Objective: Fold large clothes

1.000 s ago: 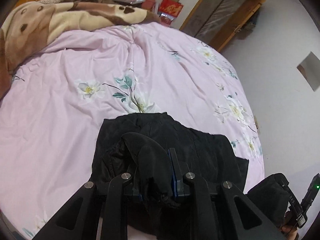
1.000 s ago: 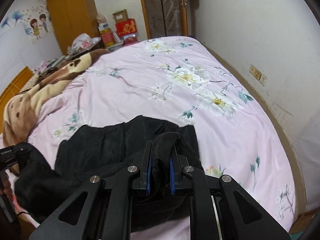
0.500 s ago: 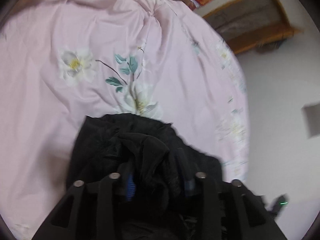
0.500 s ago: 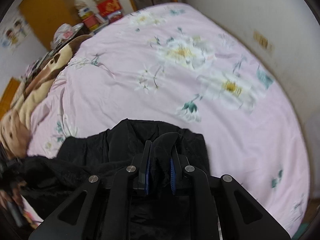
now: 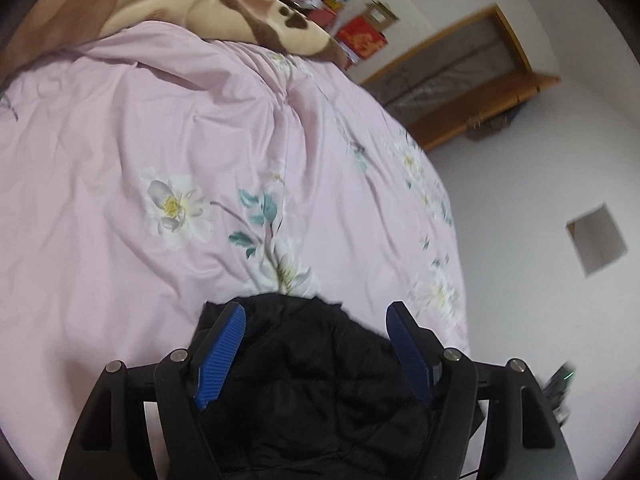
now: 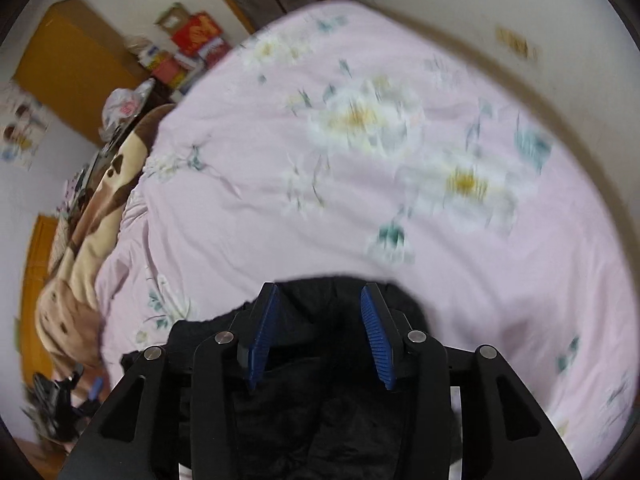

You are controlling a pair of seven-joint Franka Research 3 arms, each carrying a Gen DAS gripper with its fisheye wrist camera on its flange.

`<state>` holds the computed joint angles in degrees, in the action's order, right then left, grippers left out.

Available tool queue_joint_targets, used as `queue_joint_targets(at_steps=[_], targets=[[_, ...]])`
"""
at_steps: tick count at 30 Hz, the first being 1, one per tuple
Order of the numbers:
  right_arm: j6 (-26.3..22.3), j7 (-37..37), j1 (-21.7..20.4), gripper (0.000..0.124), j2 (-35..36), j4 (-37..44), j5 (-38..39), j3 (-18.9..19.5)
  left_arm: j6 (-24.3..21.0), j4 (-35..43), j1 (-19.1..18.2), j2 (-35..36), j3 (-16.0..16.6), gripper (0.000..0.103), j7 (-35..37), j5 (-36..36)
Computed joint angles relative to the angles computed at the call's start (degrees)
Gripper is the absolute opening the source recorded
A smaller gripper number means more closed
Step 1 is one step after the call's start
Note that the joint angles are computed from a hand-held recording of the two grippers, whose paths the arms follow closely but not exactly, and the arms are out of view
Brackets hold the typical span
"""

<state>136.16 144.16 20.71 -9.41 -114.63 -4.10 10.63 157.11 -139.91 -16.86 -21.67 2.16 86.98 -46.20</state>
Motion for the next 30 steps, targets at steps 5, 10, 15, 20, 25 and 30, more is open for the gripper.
queue_joint_targets(at_steps=[5,10,15,20,25,30], targets=[[5.5,-10.1,0.7,0.056,-3.8,-4.2,-9.7,1.7,-4.1,-0.8,-0.5,0.5,-1.5,0.073,5.8,5.7],[5.1,-22.0,2.2,0.065,-5.8,-10.3,-1.8,0.2,-7.0,0.1,0.1,3.1,-3.5,0.073,7.3,10.9],[7.7,-25.3,1.7,0.067,-4.3,-14.5,4.8,-0.3,-7.4,1.9,2.5,6.4,-6.9,0.073,2.1,18.2],[9.0,-23.6,1.4,0.067,-1.2,-14.2,9.9,-0.5,-5.1,2.5,3.3,7.9,-8.0,0.045,-2.4,20.6],[8.8,-17.1,0.4,0.019,-0.7,-13.7,7.5,-0.1,-5.2,3.6,5.2,8.1,-9.5,0.003,-9.2,29.8],[9.5,-14.4,-0.4,0.009,-3.7,-15.1,-0.4,1.5,-2.3,1.9,5.0,5.4,-9.5,0.002,-11.0,36.3]])
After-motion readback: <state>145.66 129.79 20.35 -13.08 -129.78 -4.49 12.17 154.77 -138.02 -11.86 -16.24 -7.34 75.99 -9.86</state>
